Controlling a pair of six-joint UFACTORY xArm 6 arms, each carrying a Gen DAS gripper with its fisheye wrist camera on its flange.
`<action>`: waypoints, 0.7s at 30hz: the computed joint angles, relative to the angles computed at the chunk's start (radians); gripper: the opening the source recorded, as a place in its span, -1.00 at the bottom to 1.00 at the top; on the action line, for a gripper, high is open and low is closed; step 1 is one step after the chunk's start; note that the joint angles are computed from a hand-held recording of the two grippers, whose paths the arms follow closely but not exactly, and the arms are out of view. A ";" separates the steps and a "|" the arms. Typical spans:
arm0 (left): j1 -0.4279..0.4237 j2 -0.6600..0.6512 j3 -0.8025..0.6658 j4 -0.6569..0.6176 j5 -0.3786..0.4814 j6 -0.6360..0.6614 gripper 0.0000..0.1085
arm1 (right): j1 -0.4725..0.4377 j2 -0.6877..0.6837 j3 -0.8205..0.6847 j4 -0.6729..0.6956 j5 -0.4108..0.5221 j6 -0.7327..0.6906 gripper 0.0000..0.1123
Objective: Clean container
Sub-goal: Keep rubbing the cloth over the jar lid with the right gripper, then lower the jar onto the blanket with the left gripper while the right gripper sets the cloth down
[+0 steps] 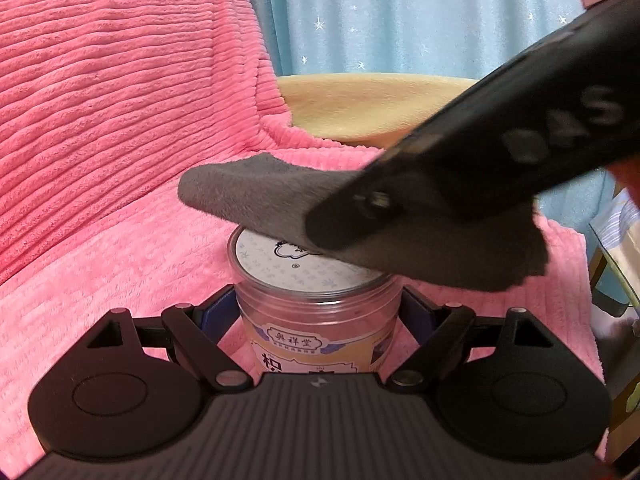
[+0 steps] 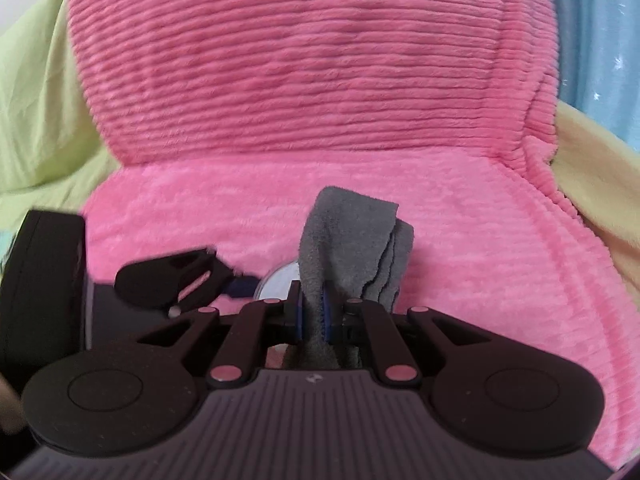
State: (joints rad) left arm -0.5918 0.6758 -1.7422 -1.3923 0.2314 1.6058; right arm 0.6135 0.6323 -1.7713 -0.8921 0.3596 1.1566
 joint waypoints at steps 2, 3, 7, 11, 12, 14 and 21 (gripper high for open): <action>0.003 0.000 0.000 -0.002 0.004 -0.007 0.57 | -0.006 0.007 0.000 -0.086 -0.027 0.107 -0.87; 0.004 -0.001 0.001 -0.004 0.006 -0.009 0.57 | -0.009 0.010 0.000 -0.130 -0.039 0.162 -0.87; 0.006 -0.002 0.002 -0.005 0.013 -0.010 0.57 | -0.025 -0.008 0.035 -0.250 -0.083 0.306 -0.87; 0.008 0.002 -0.003 -0.002 0.019 -0.007 0.57 | -0.034 -0.044 0.091 -0.310 -0.120 0.375 -0.87; 0.009 0.002 -0.003 0.000 0.021 -0.008 0.57 | -0.036 -0.055 0.108 -0.332 -0.132 0.399 -0.87; 0.009 0.001 -0.002 0.002 0.024 -0.011 0.58 | -0.040 -0.084 0.149 -0.410 -0.163 0.501 -0.87; 0.012 0.013 -0.027 -0.063 0.000 0.013 0.57 | -0.040 -0.239 0.307 -0.489 0.014 0.630 -0.88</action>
State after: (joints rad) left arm -0.5795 0.6890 -1.7696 -1.4552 0.2317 1.6184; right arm 0.5735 0.3932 -1.4640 -1.3814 0.3737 1.7864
